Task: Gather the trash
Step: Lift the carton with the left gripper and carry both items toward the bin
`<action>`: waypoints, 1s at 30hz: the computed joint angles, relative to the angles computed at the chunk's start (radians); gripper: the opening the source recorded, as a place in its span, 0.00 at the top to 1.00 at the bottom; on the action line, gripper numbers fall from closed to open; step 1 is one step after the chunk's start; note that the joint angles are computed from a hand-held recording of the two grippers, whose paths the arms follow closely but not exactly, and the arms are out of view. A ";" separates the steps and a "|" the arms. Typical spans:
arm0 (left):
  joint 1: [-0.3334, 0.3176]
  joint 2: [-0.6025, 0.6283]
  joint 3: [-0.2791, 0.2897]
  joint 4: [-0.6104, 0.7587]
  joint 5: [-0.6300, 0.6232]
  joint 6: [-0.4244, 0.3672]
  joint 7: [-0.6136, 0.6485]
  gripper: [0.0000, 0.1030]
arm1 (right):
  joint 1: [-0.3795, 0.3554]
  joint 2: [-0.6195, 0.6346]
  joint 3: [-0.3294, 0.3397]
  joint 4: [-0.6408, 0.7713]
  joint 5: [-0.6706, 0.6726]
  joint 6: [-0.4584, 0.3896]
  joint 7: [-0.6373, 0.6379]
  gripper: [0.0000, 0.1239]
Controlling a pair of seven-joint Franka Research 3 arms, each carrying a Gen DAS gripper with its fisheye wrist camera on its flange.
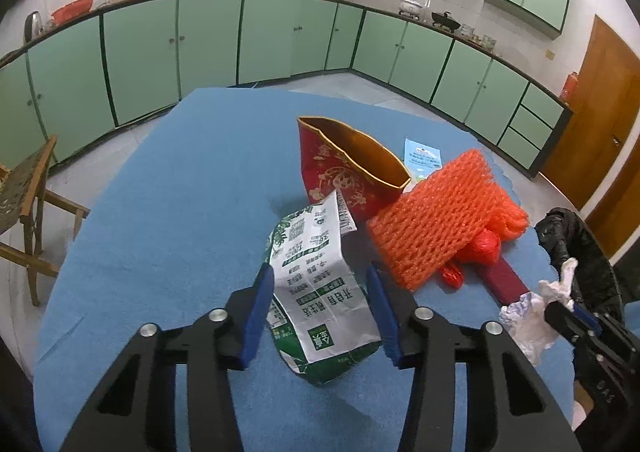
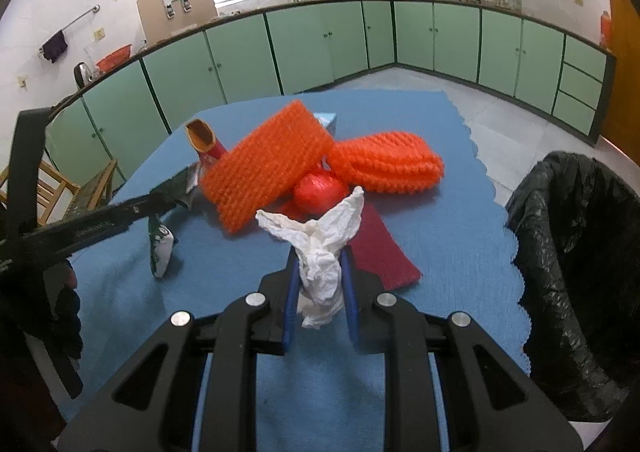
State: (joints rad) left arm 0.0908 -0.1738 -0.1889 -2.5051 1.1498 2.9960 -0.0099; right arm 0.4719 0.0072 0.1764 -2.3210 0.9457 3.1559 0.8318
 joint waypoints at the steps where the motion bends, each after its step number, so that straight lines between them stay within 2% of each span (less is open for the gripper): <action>1: -0.002 -0.003 0.001 -0.002 -0.007 -0.003 0.007 0.59 | 0.002 -0.004 0.002 0.001 0.003 0.001 -0.002 0.85; 6: -0.014 -0.028 0.006 -0.016 -0.070 -0.024 0.070 0.71 | 0.020 -0.019 0.001 0.014 0.081 -0.005 -0.080 0.85; 8: -0.017 -0.040 0.010 -0.025 -0.111 -0.028 0.111 0.78 | 0.028 -0.024 -0.001 0.018 0.107 -0.010 -0.106 0.85; 11: -0.020 -0.061 0.016 -0.047 -0.196 -0.025 0.178 0.82 | 0.038 -0.031 -0.005 0.019 0.124 -0.012 -0.125 0.85; 17: 0.006 -0.097 0.008 -0.092 -0.294 -0.020 0.274 0.81 | 0.051 -0.030 -0.009 0.021 0.143 -0.012 -0.141 0.85; 21: -0.027 -0.078 0.026 -0.079 -0.425 -0.096 0.398 0.78 | 0.047 -0.001 -0.002 0.032 0.126 -0.026 -0.098 0.85; 24: -0.029 -0.068 0.040 -0.088 -0.483 -0.073 0.445 0.77 | 0.040 0.015 0.010 0.035 0.092 -0.025 -0.071 0.85; 27: -0.012 -0.054 0.027 -0.082 -0.485 -0.054 0.470 0.77 | 0.033 0.030 0.018 0.038 0.027 -0.024 -0.021 0.85; 30: -0.032 -0.011 0.046 -0.067 -0.554 -0.045 0.529 0.78 | 0.023 0.041 0.027 0.046 -0.001 -0.025 0.005 0.85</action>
State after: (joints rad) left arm 0.0589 -0.1847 -0.1428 -2.5726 0.5960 2.9510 0.5187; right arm 0.4945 0.0485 0.2033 -2.2752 0.9448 3.1311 0.8364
